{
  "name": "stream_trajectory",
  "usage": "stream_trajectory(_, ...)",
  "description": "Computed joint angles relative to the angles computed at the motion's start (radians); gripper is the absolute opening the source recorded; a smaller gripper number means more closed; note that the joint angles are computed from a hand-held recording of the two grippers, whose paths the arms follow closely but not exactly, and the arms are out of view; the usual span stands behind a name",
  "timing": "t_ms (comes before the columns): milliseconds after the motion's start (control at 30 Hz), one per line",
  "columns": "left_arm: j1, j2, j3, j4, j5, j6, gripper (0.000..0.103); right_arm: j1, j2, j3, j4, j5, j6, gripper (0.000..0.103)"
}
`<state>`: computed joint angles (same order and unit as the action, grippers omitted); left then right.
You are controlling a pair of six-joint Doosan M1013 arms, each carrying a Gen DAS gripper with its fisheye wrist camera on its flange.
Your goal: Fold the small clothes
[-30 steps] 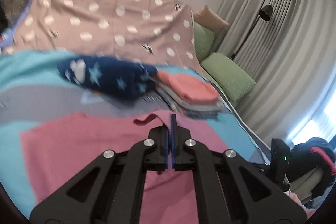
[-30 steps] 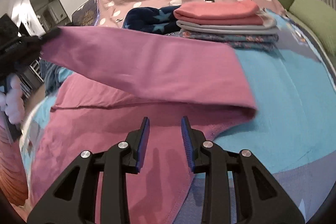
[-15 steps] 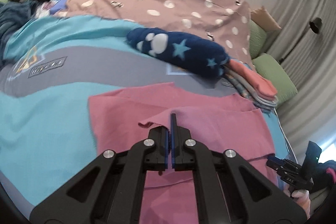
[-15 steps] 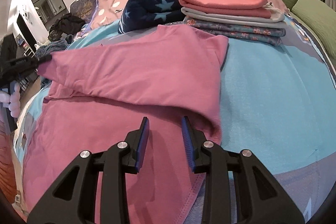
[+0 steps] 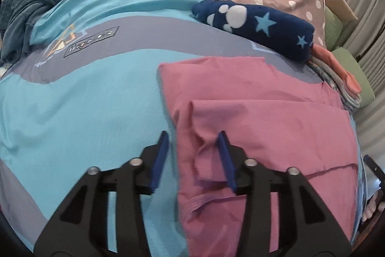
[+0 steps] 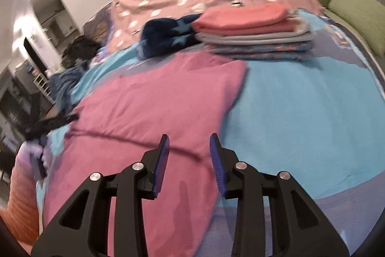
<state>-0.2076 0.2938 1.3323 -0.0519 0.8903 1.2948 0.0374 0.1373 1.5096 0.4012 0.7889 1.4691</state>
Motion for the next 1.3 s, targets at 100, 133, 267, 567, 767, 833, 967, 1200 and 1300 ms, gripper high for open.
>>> stream_trajectory(100,-0.014,-0.002,0.015,0.075,-0.001,0.001,0.062,-0.012,0.027,-0.013,0.043,0.046,-0.010,0.036)
stream_trajectory(133,-0.020,-0.006,0.028,0.097,-0.020,0.005,0.063,-0.010,0.039,-0.018,0.029,0.069,-0.001,0.036)
stream_trajectory(267,-0.031,-0.011,0.038,0.140,-0.034,0.001,0.065,0.010,0.040,-0.008,-0.086,0.062,0.047,0.035)
stream_trajectory(567,0.033,0.018,-0.017,-0.139,-0.075,0.148,0.069,-0.085,0.132,-0.137,0.212,0.136,-0.015,0.050)
stream_trajectory(767,0.062,0.103,-0.101,-0.238,-0.060,0.171,0.012,-0.095,0.241,-0.240,0.261,0.159,0.046,0.031)
stream_trajectory(833,0.075,0.103,-0.097,-0.322,-0.092,0.196,0.007,-0.073,0.243,-0.262,0.185,0.137,0.068,0.004)
stream_trajectory(967,0.042,0.085,-0.076,-0.184,-0.163,0.211,0.007,-0.037,0.226,-0.263,0.028,0.064,0.061,0.004)
stream_trajectory(1200,0.033,0.053,-0.048,-0.056,-0.159,0.097,0.023,-0.061,0.193,-0.194,0.024,0.067,0.176,0.016)
stream_trajectory(1300,0.044,-0.023,0.026,-0.111,-0.192,0.176,0.041,-0.062,0.117,-0.116,0.072,0.051,0.085,0.017)
